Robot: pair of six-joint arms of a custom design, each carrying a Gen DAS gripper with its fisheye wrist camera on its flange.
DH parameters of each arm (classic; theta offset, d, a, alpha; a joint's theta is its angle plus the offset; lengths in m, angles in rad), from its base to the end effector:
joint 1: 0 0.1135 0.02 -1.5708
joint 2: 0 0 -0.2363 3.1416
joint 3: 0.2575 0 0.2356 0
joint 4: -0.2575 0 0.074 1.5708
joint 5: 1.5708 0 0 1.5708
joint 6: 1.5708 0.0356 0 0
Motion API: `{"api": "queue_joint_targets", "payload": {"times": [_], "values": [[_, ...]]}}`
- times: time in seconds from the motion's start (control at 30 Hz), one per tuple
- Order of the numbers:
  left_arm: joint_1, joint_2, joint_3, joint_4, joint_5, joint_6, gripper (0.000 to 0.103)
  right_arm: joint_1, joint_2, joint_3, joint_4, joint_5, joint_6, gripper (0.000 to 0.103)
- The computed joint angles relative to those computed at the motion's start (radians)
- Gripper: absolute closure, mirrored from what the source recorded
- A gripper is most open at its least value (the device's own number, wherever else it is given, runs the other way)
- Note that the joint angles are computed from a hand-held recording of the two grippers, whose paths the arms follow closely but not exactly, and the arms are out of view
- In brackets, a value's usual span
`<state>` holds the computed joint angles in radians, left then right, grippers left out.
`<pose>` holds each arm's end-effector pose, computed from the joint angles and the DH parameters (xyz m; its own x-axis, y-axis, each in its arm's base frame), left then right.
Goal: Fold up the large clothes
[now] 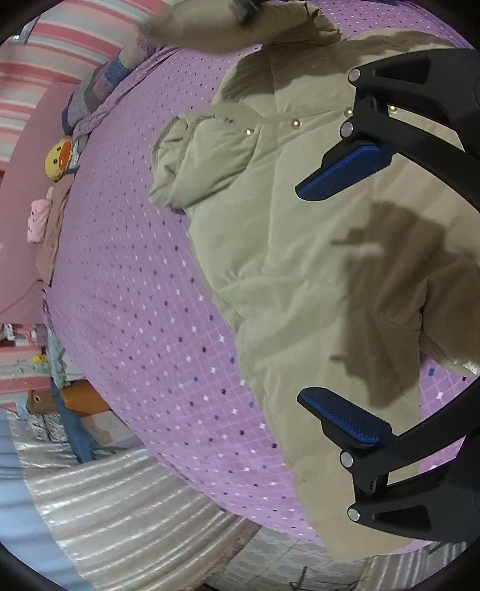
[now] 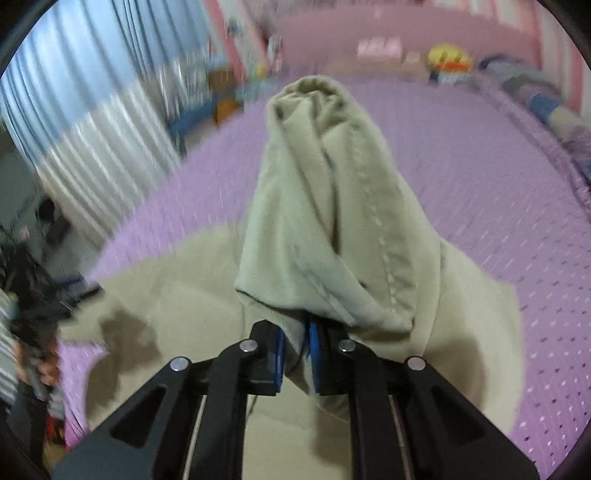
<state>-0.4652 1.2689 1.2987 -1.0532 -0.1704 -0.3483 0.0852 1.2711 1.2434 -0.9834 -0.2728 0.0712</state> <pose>0.2105 -0.0989 0.3127 -0.8413 0.0459 -0.5386 0.0810 0.9959 -0.0415 0.2355 0.0297 0.3012 -0.8582 -0.0045 -0.5133 -0.1638 0.9501 0.2655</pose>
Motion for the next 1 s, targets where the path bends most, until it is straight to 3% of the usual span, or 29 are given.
{"api": "queue_joint_targets", "payload": {"times": [0.13, 0.23, 0.27, 0.37, 0.47, 0.6, 0.8, 0.9, 1.0], "values": [[0.036, -0.003, -0.048, 0.006, 0.025, 0.004, 0.003, 0.101, 0.180, -0.101, 0.071, 0.087, 0.015, 0.090], [0.023, -0.003, -0.058, -0.001, -0.003, 0.016, 0.003, 0.119, 0.180, -0.154, 0.093, 0.092, 0.016, 0.082], [0.018, -0.004, -0.059, -0.002, -0.010, 0.021, 0.003, 0.117, 0.170, -0.148, 0.077, 0.084, 0.010, 0.073], [0.003, 0.006, -0.047, -0.009, -0.021, 0.025, 0.003, 0.088, 0.123, -0.124, 0.007, 0.006, -0.030, 0.017], [-0.018, 0.025, -0.025, -0.011, -0.017, 0.007, 0.003, 0.158, 0.020, -0.158, -0.012, 0.071, 0.021, 0.015], [-0.083, 0.076, 0.026, -0.018, -0.024, -0.024, 0.003, 0.015, -0.087, -0.187, -0.083, 0.069, -0.053, 0.015], [-0.247, 0.237, 0.201, -0.042, -0.040, -0.063, 0.003, -0.449, -0.178, -0.142, -0.216, -0.014, -0.325, 0.015], [-0.300, 0.324, 0.299, -0.046, -0.002, -0.094, 0.003, -0.649, -0.125, -0.090, -0.233, -0.075, -0.420, 0.015], [-0.340, 0.434, 0.413, -0.044, 0.065, -0.127, 0.003, -0.749, -0.023, -0.067, -0.192, -0.101, -0.439, 0.015]]}}
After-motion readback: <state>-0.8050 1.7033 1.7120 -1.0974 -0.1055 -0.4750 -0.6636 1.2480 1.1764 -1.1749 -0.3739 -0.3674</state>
